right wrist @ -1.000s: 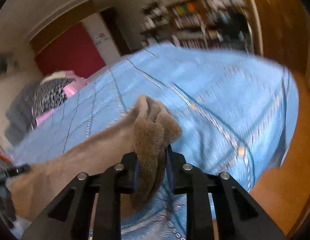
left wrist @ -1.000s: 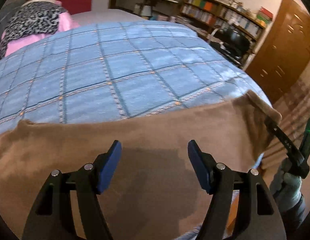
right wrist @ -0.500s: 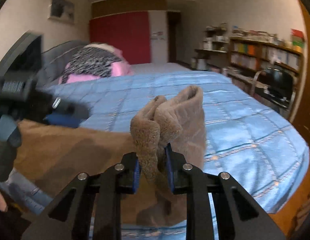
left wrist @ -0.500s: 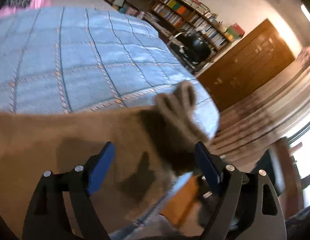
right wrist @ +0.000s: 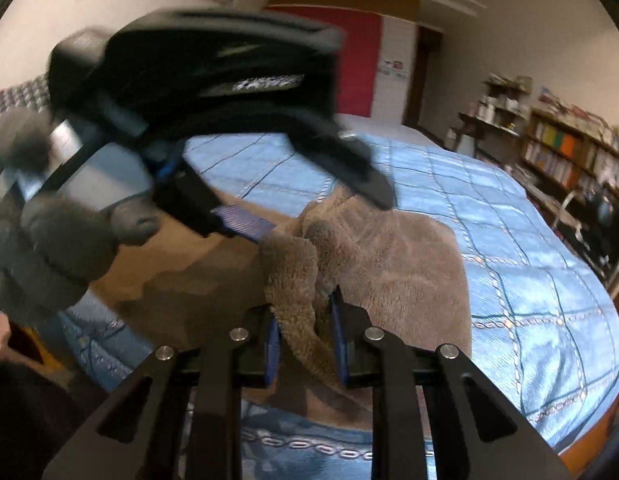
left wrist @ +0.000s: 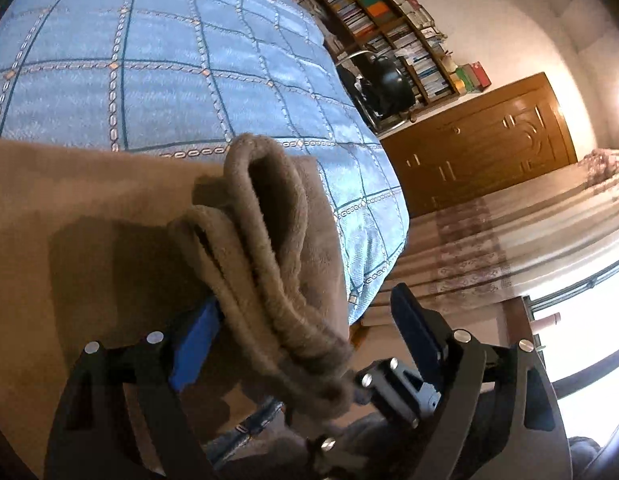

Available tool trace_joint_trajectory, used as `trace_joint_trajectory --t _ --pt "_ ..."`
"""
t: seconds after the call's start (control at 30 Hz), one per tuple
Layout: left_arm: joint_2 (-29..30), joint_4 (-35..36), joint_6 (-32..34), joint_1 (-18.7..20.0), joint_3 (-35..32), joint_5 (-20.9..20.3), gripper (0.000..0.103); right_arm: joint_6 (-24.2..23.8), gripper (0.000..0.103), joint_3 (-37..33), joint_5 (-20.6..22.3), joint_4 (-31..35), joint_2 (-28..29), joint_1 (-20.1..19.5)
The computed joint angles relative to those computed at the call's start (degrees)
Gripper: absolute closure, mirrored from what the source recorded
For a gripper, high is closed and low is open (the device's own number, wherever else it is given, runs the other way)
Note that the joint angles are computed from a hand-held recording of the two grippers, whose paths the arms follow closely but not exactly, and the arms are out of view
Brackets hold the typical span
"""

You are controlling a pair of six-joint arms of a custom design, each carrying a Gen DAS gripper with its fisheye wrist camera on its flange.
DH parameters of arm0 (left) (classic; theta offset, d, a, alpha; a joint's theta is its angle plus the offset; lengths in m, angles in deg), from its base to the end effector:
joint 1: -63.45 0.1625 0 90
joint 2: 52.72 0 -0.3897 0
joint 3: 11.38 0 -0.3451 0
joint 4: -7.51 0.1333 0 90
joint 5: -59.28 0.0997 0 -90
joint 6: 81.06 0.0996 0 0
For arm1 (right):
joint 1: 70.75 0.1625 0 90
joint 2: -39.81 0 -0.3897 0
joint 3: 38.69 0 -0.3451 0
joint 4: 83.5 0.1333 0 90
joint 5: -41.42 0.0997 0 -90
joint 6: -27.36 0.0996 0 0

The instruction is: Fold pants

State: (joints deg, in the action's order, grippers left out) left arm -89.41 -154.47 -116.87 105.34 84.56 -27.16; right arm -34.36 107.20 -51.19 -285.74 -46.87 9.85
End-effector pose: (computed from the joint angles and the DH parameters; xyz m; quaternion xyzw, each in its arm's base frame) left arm -0.3595 -0.5099 0.0238 -0.1030 -0.9880 0.1030 0.0511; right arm 0.0717 -0.3552 0.2749 0.3853 -0.8074 0.3512 0.2761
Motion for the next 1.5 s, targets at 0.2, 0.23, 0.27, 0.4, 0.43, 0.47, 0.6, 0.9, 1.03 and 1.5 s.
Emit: trace_joint_trajectory --t 0.2,0.23,0.27,0.4,0.43,0.47,0.6,0.9,1.03,1.5 --pt "-0.8 0.2 -2.5 1.1 1.6 1.0 0.069 -0.8 0.082 0.3 -0.9 1.8 -0.1 1.6" --pt "-1.0 -0.1 -2.7 1.3 2.1 1.2 0.073 -0.8 0.082 0.3 -1.0 1.9 -0.3 1.8" --pt "-1.4 -1.6 -3.2 1.7 3.1 1.0 0.075 -0.6 0.082 0.3 -1.3 2.1 -0.2 2.1" --pt "-3.0 -4.6 -2.3 1.4 5.8 2.5 0.078 -0.3 0.082 -0.5 -1.4 5.1 -1.2 2.7" --pt "-3.7 -5.3 -2.1 1.1 6.9 3.0 0.078 -0.1 0.081 -1.0 -1.2 6.2 -1.4 2.8" --pt "-4.3 -5.9 -2.1 0.9 7.6 3.5 0.078 0.5 0.081 -1.2 -1.2 7.2 -1.7 3.2" --pt "-7.6 -7.8 -1.3 0.3 10.8 6.4 0.078 2.2 0.077 -3.7 0.1 13.9 -3.1 3.6" --pt "-20.4 -10.9 -1.8 -0.3 21.8 16.4 0.078 11.1 0.059 -7.9 8.5 33.0 -10.2 2.9" --pt "-26.2 -10.0 -2.7 -0.4 26.3 20.3 0.078 14.3 0.059 -9.6 8.1 33.3 -9.0 3.3" --pt "-35.1 -10.1 -5.4 3.0 35.9 25.1 0.076 16.5 0.059 -13.4 0.7 32.8 2.4 5.3"
